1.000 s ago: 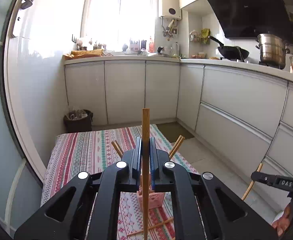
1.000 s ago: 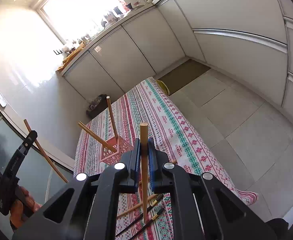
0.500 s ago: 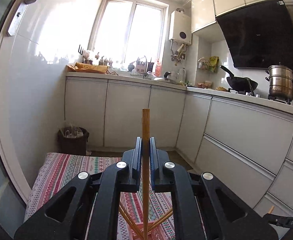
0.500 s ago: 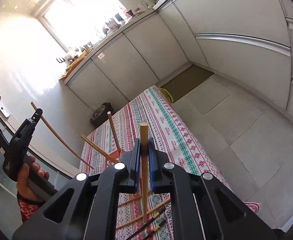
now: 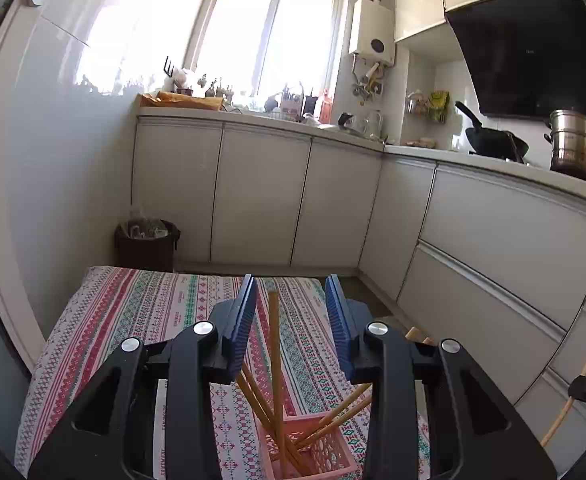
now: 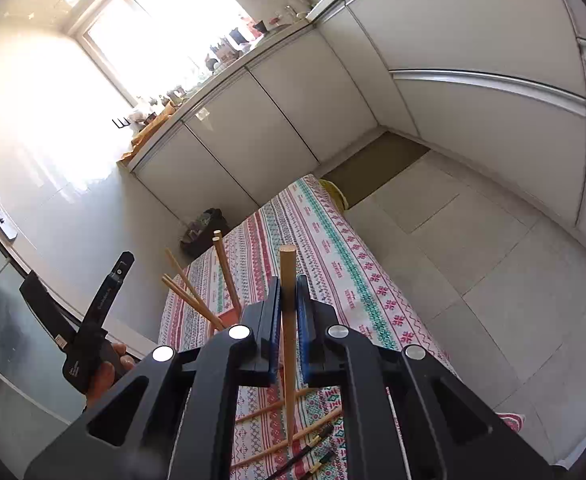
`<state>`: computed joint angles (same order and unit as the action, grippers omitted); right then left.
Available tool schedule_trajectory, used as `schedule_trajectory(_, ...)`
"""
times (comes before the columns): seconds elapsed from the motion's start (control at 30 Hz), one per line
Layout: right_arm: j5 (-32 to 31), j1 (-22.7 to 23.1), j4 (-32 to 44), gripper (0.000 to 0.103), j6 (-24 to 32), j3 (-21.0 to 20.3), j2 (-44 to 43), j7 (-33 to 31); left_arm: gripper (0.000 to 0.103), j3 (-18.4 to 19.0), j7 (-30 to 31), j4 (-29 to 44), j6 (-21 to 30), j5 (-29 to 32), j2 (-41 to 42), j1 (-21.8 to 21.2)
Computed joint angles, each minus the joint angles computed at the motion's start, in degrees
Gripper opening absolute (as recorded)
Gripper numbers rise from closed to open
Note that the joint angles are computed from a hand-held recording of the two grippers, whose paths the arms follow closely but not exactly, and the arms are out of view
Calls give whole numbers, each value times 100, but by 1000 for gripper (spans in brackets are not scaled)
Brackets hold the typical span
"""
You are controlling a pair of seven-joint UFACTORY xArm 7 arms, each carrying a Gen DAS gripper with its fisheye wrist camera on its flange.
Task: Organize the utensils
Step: 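Lower both chopsticks into the pink basket and open both tools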
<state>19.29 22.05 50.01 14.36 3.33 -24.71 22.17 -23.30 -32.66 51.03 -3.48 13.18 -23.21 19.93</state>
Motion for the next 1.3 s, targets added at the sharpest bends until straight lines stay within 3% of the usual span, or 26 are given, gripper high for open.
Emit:
schedule_trajectory(0.13,-95,10,454,8,-148,101,212,9,48,455,-115,-215,125,-304,-593,-308)
schedule_trajectory(0.37,-802,-338,1886,8,-262,584,1163,436,49,974,-226,-641,408,-662,-1282,-510)
schedule_trajectory(0.43,-1317,-552,2309,8,-308,822,1513,829,49,1095,-177,-667,500,-686,-1313,-554)
schedule_trajectory(0.57,-3056,-801,3010,8,-355,1135,2201,2075,49,1315,-91,-720,560,-752,-1365,-650)
schedule_trajectory(0.63,-3811,-702,3277,8,-315,1085,2498,2552,49,1423,-40,-763,563,-796,-1400,-712)
schedule_trajectory(0.77,-4654,-285,3523,8,-106,815,2898,2901,49,1534,54,-772,603,-861,-1391,-762)
schedule_trajectory(0.9,-4737,35,3495,9,-90,600,3080,2711,49,1668,147,-741,707,-946,-1356,-896)
schedule_trajectory(1.03,-4507,218,3474,16,-65,496,3094,2427,49,1703,219,-742,765,-980,-1403,-940)
schedule_trajectory(1.2,-4867,264,3230,38,-174,383,2803,2876,51,1780,317,-813,798,-1039,-1533,-1009)
schedule_trajectory(1.27,-5102,210,3108,55,-213,387,2669,3172,51,1805,368,-804,830,-1054,-1543,-1057)
schedule_trajectory(1.3,-5176,161,3035,57,-245,409,2595,3285,52,1802,387,-790,845,-1057,-1539,-1065)
